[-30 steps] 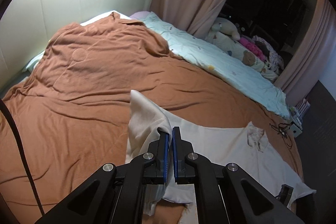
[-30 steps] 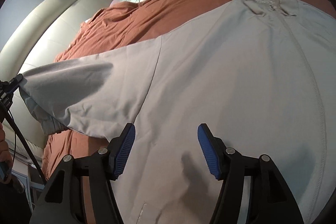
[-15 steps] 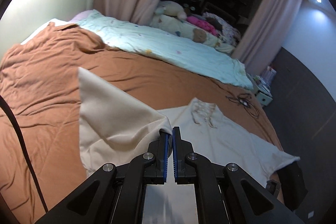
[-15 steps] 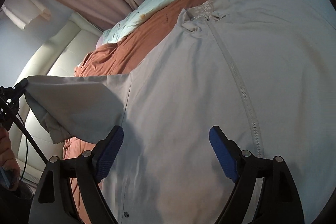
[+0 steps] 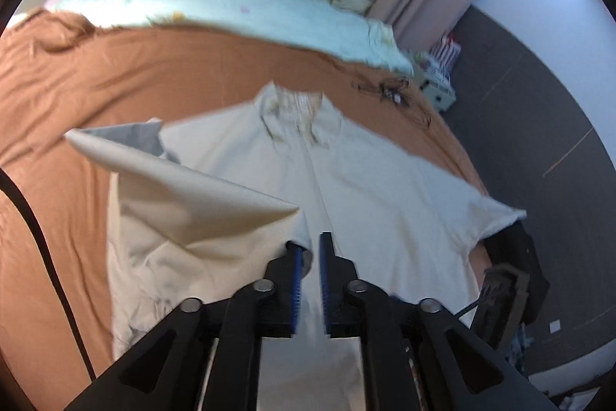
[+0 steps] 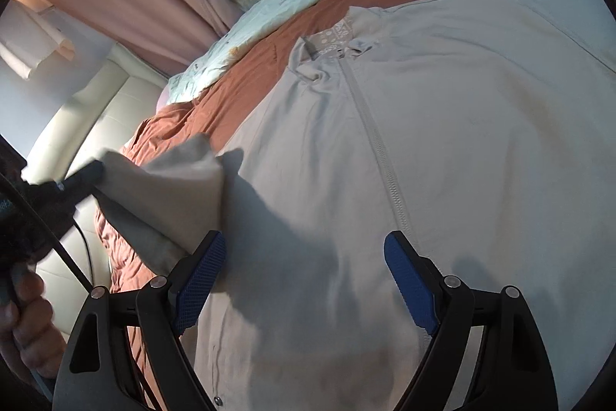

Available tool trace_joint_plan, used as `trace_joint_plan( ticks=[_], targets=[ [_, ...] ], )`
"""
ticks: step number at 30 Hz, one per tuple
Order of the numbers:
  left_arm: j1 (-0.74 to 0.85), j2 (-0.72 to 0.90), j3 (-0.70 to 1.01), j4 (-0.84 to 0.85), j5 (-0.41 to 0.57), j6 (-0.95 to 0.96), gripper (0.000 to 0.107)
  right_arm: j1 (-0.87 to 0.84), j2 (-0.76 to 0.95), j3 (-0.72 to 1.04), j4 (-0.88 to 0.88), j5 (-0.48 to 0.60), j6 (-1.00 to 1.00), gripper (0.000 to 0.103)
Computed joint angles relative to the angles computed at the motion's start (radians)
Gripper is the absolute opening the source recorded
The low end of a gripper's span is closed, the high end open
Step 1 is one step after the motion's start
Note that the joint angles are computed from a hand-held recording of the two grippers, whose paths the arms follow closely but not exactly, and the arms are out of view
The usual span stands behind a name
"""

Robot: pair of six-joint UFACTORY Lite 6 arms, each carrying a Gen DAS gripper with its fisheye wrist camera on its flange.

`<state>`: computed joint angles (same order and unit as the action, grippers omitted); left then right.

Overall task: Fold large clothes
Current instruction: 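Grasp the sleeve cuff with the left tool and fold it across the jacket body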

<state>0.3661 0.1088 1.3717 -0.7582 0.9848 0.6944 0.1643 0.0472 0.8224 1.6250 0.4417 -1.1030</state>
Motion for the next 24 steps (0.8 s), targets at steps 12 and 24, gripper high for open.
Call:
trace_joint_plan(
  ticks=[12, 24],
  targets=[
    [0.089, -0.018, -0.131, -0.076, 0.117, 0.123, 0.090, -0.016, -0.030, -0.007, 0.056, 0.081, -0.093, 0.084],
    [0.405, -0.225, -0.210, 0.035, 0.154, 0.205, 0.092, 0.135, -0.097, -0.042, 0.171, -0.060, -0.348, 0.084]
  ],
)
